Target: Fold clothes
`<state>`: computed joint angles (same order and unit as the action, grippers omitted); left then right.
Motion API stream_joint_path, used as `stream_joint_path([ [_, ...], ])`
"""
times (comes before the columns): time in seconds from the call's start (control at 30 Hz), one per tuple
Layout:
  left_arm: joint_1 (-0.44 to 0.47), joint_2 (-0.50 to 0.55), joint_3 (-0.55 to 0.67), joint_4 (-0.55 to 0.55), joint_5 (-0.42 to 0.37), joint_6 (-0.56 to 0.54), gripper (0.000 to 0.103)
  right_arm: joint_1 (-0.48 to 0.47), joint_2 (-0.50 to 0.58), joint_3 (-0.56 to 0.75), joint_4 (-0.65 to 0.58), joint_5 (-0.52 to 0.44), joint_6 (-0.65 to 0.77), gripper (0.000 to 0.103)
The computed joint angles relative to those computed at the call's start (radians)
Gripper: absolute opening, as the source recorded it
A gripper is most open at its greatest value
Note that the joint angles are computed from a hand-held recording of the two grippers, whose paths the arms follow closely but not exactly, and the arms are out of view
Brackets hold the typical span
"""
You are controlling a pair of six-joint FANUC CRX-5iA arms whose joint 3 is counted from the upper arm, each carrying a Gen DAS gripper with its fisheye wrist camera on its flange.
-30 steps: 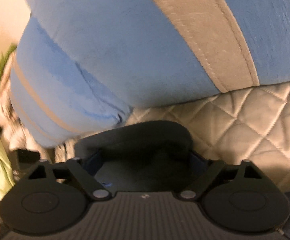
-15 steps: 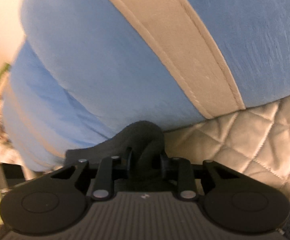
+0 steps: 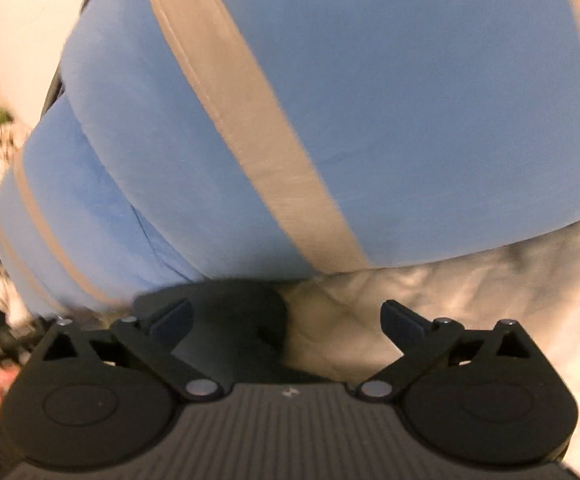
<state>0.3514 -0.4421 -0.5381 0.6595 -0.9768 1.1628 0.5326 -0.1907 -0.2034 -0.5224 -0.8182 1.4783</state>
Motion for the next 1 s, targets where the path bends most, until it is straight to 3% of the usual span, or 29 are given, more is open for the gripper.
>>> stream_joint_path([
  [0.13, 0.202, -0.089, -0.01, 0.023, -0.17, -0.13, 0.074, -0.059, -0.115, -0.067, 0.054, -0.057, 0.05, 0.103],
  [0.23, 0.358, -0.164, -0.067, 0.084, -0.285, -0.263, 0.074, -0.224, -0.168, -0.082, -0.086, -0.16, 0.208, 0.103],
  [0.37, 0.66, -0.253, -0.177, 0.176, -0.522, -0.535, 0.074, -0.428, -0.196, -0.117, -0.272, -0.278, 0.395, 0.103],
  [0.43, 0.759, -0.288, -0.225, 0.19, -0.591, -0.607, 0.074, -0.475, -0.198, -0.147, -0.323, -0.306, 0.464, 0.103],
  [0.6, 0.985, -0.315, -0.327, 0.213, -0.777, -0.757, 0.074, -0.46, -0.213, -0.243, -0.371, -0.258, 0.553, 0.098],
  [0.67, 1.023, -0.319, -0.365, 0.25, -0.808, -0.786, 0.073, -0.486, -0.209, -0.26, -0.404, -0.258, 0.575, 0.09],
  [0.83, 1.003, -0.316, -0.388, 0.286, -0.8, -0.792, 0.071, -0.503, -0.199, -0.277, -0.447, -0.257, 0.605, 0.066],
  [0.87, 0.994, -0.316, -0.39, 0.288, -0.801, -0.791, 0.059, -0.5, -0.201, -0.28, -0.447, -0.258, 0.606, 0.062],
  [0.9, 0.982, -0.32, -0.385, 0.277, -0.797, -0.78, 0.04, -0.497, -0.204, -0.282, -0.447, -0.259, 0.607, 0.047],
  [0.93, 0.97, -0.325, -0.379, 0.266, -0.792, -0.768, 0.026, -0.492, -0.204, -0.284, -0.451, -0.261, 0.612, 0.022],
  [0.97, 0.96, -0.342, -0.375, 0.256, -0.781, -0.749, 0.018, -0.486, -0.205, -0.286, -0.455, -0.261, 0.617, 0.013],
  [1.0, 0.962, -0.357, -0.372, 0.255, -0.781, -0.751, 0.018, -0.469, -0.23, -0.298, -0.451, -0.237, 0.623, 0.01],
])
